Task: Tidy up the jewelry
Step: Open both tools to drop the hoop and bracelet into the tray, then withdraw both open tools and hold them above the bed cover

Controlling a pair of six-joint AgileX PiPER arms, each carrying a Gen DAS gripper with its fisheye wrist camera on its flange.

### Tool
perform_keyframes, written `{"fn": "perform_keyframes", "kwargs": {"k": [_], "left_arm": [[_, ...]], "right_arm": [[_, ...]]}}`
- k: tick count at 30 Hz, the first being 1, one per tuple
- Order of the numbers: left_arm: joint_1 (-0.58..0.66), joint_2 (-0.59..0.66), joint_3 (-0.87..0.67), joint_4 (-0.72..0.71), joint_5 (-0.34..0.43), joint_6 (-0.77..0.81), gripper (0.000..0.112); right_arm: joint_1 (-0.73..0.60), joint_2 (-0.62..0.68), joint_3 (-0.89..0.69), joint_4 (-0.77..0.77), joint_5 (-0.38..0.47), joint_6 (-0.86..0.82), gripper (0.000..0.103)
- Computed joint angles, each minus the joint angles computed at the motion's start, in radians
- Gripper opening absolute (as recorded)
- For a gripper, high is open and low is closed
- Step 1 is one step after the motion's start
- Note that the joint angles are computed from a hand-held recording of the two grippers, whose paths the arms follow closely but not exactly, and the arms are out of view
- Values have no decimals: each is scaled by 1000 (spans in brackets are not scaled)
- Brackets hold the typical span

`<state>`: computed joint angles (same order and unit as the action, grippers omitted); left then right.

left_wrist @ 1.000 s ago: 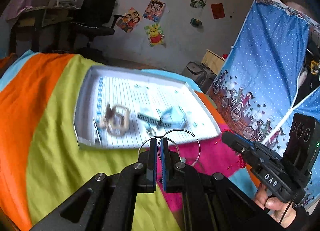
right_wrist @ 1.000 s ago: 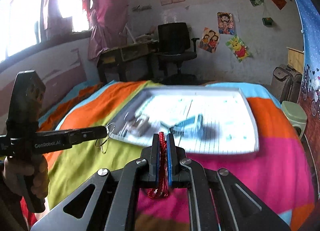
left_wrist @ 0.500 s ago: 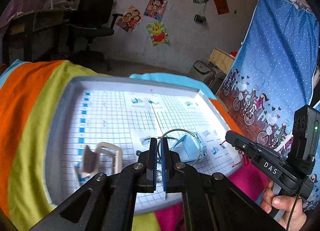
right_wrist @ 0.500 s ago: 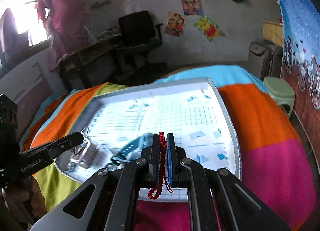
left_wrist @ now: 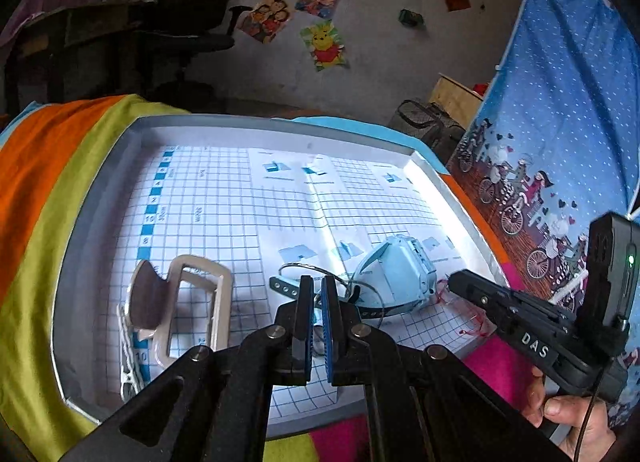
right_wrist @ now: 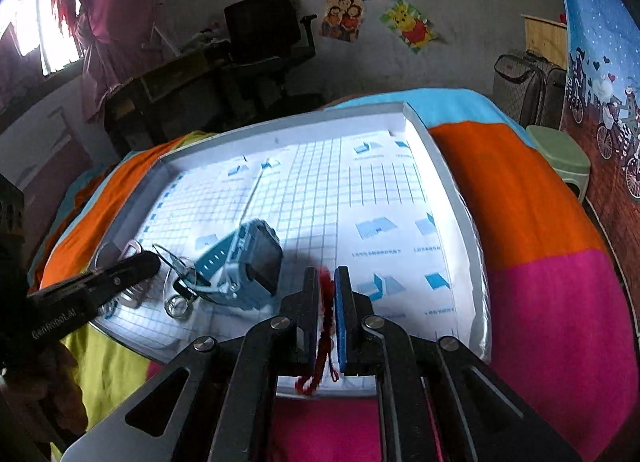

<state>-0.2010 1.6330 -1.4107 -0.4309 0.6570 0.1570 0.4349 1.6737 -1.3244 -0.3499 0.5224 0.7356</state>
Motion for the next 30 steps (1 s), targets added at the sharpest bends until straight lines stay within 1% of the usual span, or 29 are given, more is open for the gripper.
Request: {"fn": "perform_keyframes", "kwargs": {"k": [1,2,3,4,5,6,7,8,9,10,11,12,13,15,16,17,19,22,26,28,30], "left_arm": [[4,0,-3,-9,8,-3,6],[8,-4,-2,-14,12,-11,12],[9,-12,3,-8,9,-23,20],[10,-29,17,-6,-2,-31,25],[13,-40,24,-14,-7,-27,36],[14,-55,33,-19,-12,-27,56],[15,-74,46,-26,-20,-24,69],[17,-106,70,-39,-36,-16,92],[19,-125,85,-44,-52,-11,97],[17,-160,113,-48,-80,-11,97],[19,-195,138,-65,-100,5,100],[20,-222,153,-76,-108,16,103],[20,-256,174,-84,-123,23,103],[8,-329,212,-51,-168,0,103],[1,-364,227,-16,-185,-23,103],[-13,-408,243,58,-200,-78,103],[-30,-466,252,171,-194,-170,103],[-37,-553,277,272,-176,-260,103],[-62,-676,313,431,-118,-406,103],[-59,-731,330,452,-87,-424,103],[-39,-794,353,435,-51,-410,103]], "right_arm": [[-2,-3,4,8,2,-8,10],[-1,-8,6,13,6,-12,13],[0,-15,13,17,5,-15,23],[4,-24,18,6,6,-4,34],[11,-40,31,-24,4,24,38],[17,-58,44,-40,-1,39,41],[21,-72,52,-51,0,49,42],[28,-91,61,-73,6,71,43],[38,-115,72,-101,11,100,50],[50,-149,91,-138,6,138,66],[63,-186,116,-180,-8,182,78],[80,-222,139,-232,-15,234,93],[102,-256,161,-302,-18,300,96],[153,-327,201,-431,-11,406,98],[181,-353,212,-491,5,453,102],[213,-377,222,-554,26,499,102],[295,-424,235,-673,96,579,102],[411,-473,234,-763,202,631,102],[581,-508,218,-839,365,666,102],[686,-531,225,-878,459,704,102],[792,-549,230,-907,557,738,102]]}}
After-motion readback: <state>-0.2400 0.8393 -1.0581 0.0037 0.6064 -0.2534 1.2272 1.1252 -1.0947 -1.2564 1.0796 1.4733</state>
